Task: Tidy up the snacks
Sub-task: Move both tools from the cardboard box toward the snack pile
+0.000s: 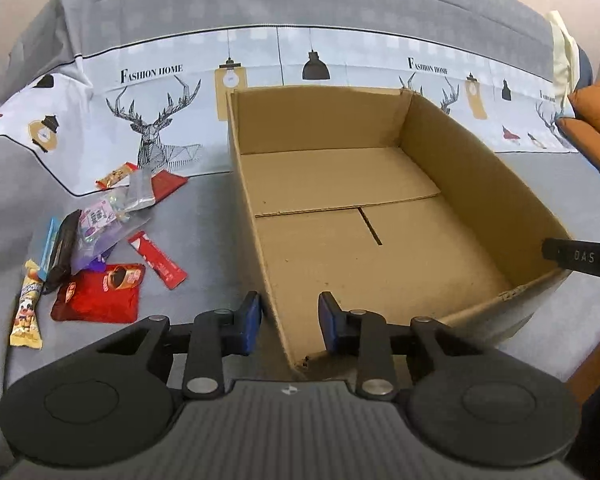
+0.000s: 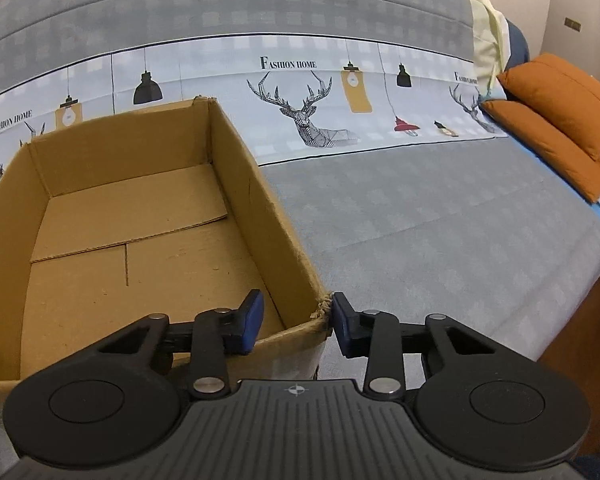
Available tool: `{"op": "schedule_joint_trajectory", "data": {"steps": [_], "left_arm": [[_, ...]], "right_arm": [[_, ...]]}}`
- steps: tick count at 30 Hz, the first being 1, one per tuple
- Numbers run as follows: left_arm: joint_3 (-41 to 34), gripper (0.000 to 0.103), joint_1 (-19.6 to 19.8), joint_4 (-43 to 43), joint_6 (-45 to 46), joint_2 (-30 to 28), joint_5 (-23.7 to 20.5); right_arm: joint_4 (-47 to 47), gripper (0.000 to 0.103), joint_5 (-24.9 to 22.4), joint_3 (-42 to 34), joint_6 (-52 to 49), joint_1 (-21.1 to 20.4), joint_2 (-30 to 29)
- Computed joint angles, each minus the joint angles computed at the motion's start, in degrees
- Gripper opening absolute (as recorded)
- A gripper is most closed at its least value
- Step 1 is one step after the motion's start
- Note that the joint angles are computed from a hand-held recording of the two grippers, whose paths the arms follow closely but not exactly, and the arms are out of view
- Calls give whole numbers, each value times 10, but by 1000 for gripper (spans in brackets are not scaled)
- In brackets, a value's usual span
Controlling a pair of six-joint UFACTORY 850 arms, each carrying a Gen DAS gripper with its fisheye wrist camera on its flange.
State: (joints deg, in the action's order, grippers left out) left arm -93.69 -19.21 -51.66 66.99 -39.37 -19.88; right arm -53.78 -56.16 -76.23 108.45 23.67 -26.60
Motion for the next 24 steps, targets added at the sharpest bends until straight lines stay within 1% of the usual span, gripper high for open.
{"op": "schedule_joint_trajectory", "data": {"steps": [3,4,5,6,7,8,9,10,12,13,16,18,19,22,24], "left_arm": [[2,35,5,-3,9,3,-12],[0,35,7,-8,13,2,-18],[0,40,8,-14,17,2,-23],[2,44,10,-31,31,3,-26],[4,46,11,-56,54,5,-26],[8,50,11,-87,86,7,-24],[14,56,11,-126,128,12,-21],[20,59,11,-159,163,16,-20],[27,73,9,-208,211,21,-25],[28,75,7,-216,217,21,-26],[32,75,0,-227,222,22,-12],[34,76,-4,-251,243,22,3],[38,77,-5,-276,265,24,8],[48,79,-7,-360,339,27,23],[49,80,-9,-389,363,27,30]], "right_arm": [[-3,39,8,8,6,6,6],[-5,42,11,9,7,7,8],[-11,44,12,13,13,7,10],[-23,50,14,16,24,9,12],[-44,59,12,20,38,12,16],[-70,64,11,24,52,17,18],[-102,73,10,26,63,22,19],[-128,76,8,27,66,29,19],[-166,77,14,23,53,39,15],[-174,79,23,21,45,41,12],[-175,80,68,24,43,36,13],[-159,80,85,20,40,27,11],[-156,80,86,19,42,23,10],[-182,80,91,36,88,22,18],[-199,80,83,39,114,25,16]]}}
